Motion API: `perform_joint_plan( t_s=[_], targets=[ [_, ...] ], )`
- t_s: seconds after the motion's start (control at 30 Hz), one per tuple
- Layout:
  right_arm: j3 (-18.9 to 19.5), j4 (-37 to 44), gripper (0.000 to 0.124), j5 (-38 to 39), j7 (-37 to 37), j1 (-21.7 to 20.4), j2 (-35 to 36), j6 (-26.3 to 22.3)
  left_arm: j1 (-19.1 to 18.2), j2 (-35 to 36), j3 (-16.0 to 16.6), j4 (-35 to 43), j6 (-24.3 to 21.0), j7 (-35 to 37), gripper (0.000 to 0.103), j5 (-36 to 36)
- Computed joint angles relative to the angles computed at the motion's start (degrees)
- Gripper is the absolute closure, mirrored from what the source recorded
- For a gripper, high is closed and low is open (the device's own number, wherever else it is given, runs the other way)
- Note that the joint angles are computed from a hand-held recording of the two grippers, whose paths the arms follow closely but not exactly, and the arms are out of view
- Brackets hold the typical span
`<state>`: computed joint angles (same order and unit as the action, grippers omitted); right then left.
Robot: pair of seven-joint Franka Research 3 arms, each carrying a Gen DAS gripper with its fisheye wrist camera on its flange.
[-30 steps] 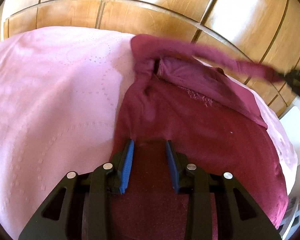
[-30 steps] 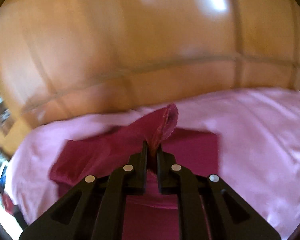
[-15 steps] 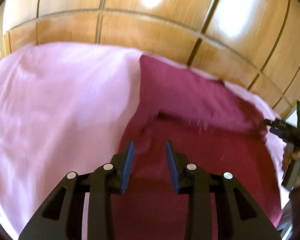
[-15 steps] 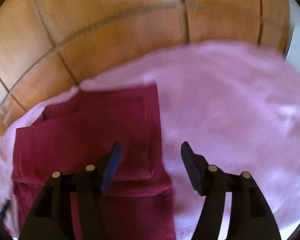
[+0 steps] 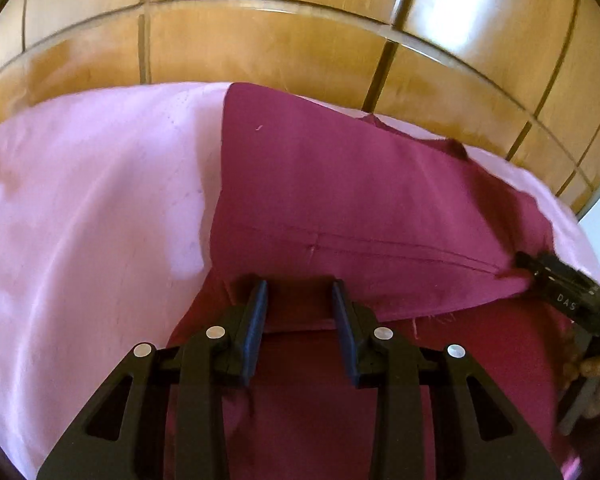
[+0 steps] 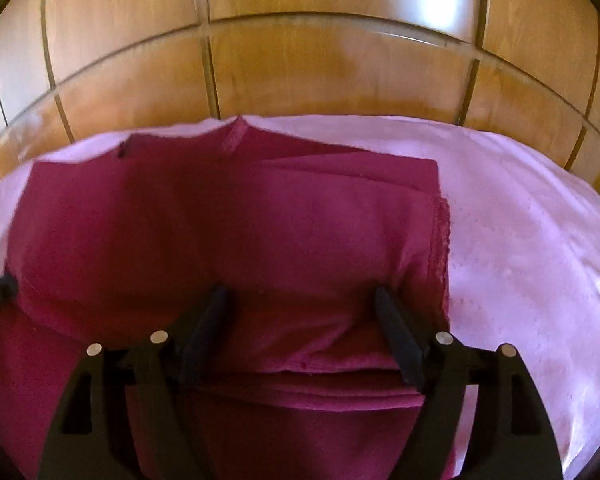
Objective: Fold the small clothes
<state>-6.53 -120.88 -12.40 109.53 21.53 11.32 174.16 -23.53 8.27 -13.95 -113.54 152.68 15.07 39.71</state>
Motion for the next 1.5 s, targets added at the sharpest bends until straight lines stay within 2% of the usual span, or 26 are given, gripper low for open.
perform_joint_plan(
  t_s=[0.07, 0.17, 0.23, 0.27, 0.3, 0.37, 0.5, 0.57, 0.67, 0.7, 0.83, 0.87, 0.97, 1.03, 1.1, 1.17, 1.27, 1.33, 1.37, 1.43, 1.5],
  targets=[
    [-0.6, -0.15, 0.044, -0.79, 0.64, 0.55, 0.1, 0.22, 1.11, -1.81, -0.19, -1.83, 2.44, 0.85, 0.071, -3.56],
    [-0.4, 0.14, 0.043, -0.55, 0.35, 0.29, 0.37, 0.21, 2.21, -4.23, 0.69, -3.67, 5.01, -3.42, 0.071, -2.49],
    [-0.28, 0.06, 0.043, -0.33, 0.17, 0.24, 0.21, 0.15, 3.91, -5.27, 1.27, -4.71, 6.51, -5.84, 0.053, -4.14],
    [-0.55, 0.55, 0.043, -0.63, 0.54, 0.56, 0.63, 0.08, 4.91, -5.39, 1.64, -4.95, 7.17, -6.9, 0.049, -5.37],
    [-0.63, -0.12, 0.043, -0.68, 0.28, 0.42, -0.09, 0.11, 5.64, -4.79, 1.68, -4.14, 7.02, -6.42, 0.048, -6.77],
    [-0.53, -0.37, 0.042, -0.85, 0.44, 0.35, -0.18, 0.36, 6.85, -3.23, 1.57, -2.78, 7.59, -3.72, 0.048, -10.38],
    [-0.55, -0.32, 0.042, -0.86, 0.48, 0.37, -0.02, 0.57, 9.42, 1.15, 0.02, 0.91, 8.82, 8.0, 0.048, -22.29],
    [-0.96, -0.3, 0.041, -1.36, 0.93, 0.76, 0.07, 0.67, 9.78, 3.5, -0.62, 3.21, 8.95, 11.75, 0.048, -25.98],
    [-0.22, -0.46, 0.041, -0.23, -0.02, 0.1, 0.09, 1.06, 5.53, 6.73, 3.51, 8.89, 2.11, 6.41, 0.048, -18.37],
    [-0.01, -0.43, 0.041, 0.24, -0.44, -0.09, 0.15, 1.15, 3.73, 8.37, 4.75, 11.93, -2.94, 4.59, 0.048, -14.55],
    [-1.02, -0.26, 0.041, -0.18, -0.15, 0.87, 0.41, 1.38, -2.09, 12.81, 7.13, 18.59, -15.38, 1.59, 0.046, 0.84],
    [-1.29, -0.31, 0.041, -0.34, 0.1, 1.12, 0.44, 1.48, -1.97, 13.07, 6.79, 19.07, -15.92, 1.05, 0.046, 1.11],
    [-0.61, -0.32, 0.04, 0.95, -1.02, 0.49, 0.58, 1.71, 0.59, 11.42, 5.36, 16.87, -12.84, 0.1, 0.046, -2.58],
    [0.03, -0.34, 0.04, 2.25, -2.1, -0.05, 0.65, 1.87, 0.49, 8.87, 4.97, 15.38, -15.05, -2.8, 0.046, -3.89],
    [0.11, -0.21, 0.04, 3.0, -2.73, -0.06, 0.71, 1.73, -1.3, 5.81, 4.9, 13.24, -17.74, -7.5, 0.046, 0.23],
    [-0.19, -0.18, 0.04, 3.21, -2.79, 0.29, 0.7, 1.69, -1.92, 3.14, 3.64, 10.27, -17.29, -9.1, 0.046, 4.33],
    [-1.04, -0.09, 0.04, 2.64, -2.15, 1.15, 0.76, 1.59, -3.15, 3.18, 0.73, 9.37, -18.65, -4.71, 0.046, 6.93],
    [-1.56, 0.0, 0.04, 2.01, -1.55, 1.66, 0.78, 1.39, -5.36, 6.27, 0.52, 11.46, -23.91, -0.56, 0.046, 7.44],
    [-1.95, -0.06, 0.04, 1.49, -0.99, 2.01, 0.73, 1.37, -4.77, 6.41, 0.14, 10.66, -22.86, -1.57, 0.045, 8.16],
    [-2.46, 0.03, 0.04, 0.46, -0.06, 2.46, 0.74, 1.19, -4.03, 5.67, 0.45, 9.78, -21.91, -2.83, 0.031, 6.02],
    [-3.14, 0.04, 0.04, -0.91, 1.24, 3.04, 0.7, 1.01, -2.6, 4.39, 0.49, 7.81, -18.85, -3.61, 0.03, 2.85]
  ],
)
